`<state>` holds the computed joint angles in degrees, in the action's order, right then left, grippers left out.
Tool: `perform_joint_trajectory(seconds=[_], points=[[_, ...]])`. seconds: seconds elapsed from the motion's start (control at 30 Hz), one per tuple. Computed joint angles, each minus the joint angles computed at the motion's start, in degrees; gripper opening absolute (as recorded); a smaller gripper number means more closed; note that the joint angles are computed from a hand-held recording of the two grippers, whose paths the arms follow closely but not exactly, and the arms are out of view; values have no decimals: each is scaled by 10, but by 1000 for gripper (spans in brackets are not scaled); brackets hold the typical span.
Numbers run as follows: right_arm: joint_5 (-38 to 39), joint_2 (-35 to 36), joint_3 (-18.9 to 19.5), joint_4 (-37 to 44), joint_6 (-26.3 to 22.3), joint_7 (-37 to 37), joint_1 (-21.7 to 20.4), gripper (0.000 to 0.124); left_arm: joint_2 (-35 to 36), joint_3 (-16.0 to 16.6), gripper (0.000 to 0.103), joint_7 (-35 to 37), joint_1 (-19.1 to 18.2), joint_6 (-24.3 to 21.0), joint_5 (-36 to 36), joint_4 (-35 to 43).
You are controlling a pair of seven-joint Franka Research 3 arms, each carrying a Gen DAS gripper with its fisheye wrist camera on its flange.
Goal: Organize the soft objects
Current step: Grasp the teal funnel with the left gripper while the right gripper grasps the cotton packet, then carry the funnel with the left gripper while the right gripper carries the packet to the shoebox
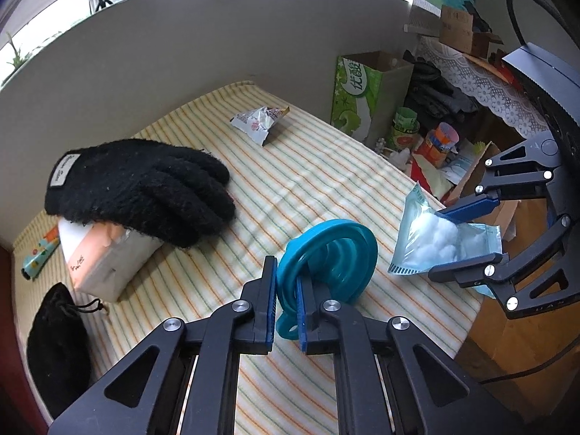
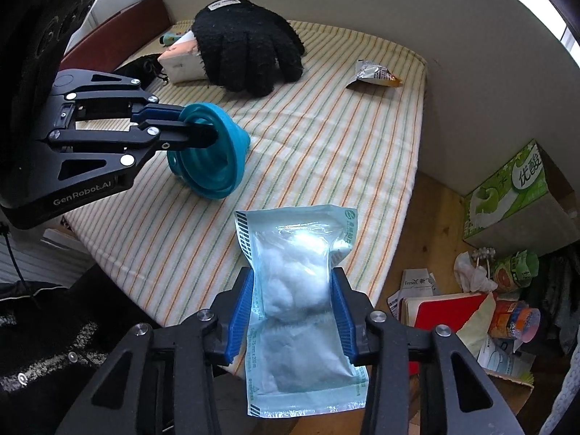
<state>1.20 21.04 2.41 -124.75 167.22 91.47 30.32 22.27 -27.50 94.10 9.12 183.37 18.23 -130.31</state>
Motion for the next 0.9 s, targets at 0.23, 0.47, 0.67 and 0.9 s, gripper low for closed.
perform_joint_trajectory(seconds=[0.23, 0.47, 0.67, 0.9], points=[[-28, -9, -25, -12, 19, 47, 25, 33, -4, -29, 8, -6, 32, 13, 10, -12], [-40, -4, -37, -4, 25, 77, 36, 31, -23, -47, 8, -21, 69, 29, 28, -34], [-90, -2, -64, 21, 18, 121, 75, 31, -36, -113, 8, -47, 161, 39, 58, -54], [-163, 14, -73, 82, -13, 164, 111, 31, -61, -197, 8, -99, 292, 56, 115, -84]])
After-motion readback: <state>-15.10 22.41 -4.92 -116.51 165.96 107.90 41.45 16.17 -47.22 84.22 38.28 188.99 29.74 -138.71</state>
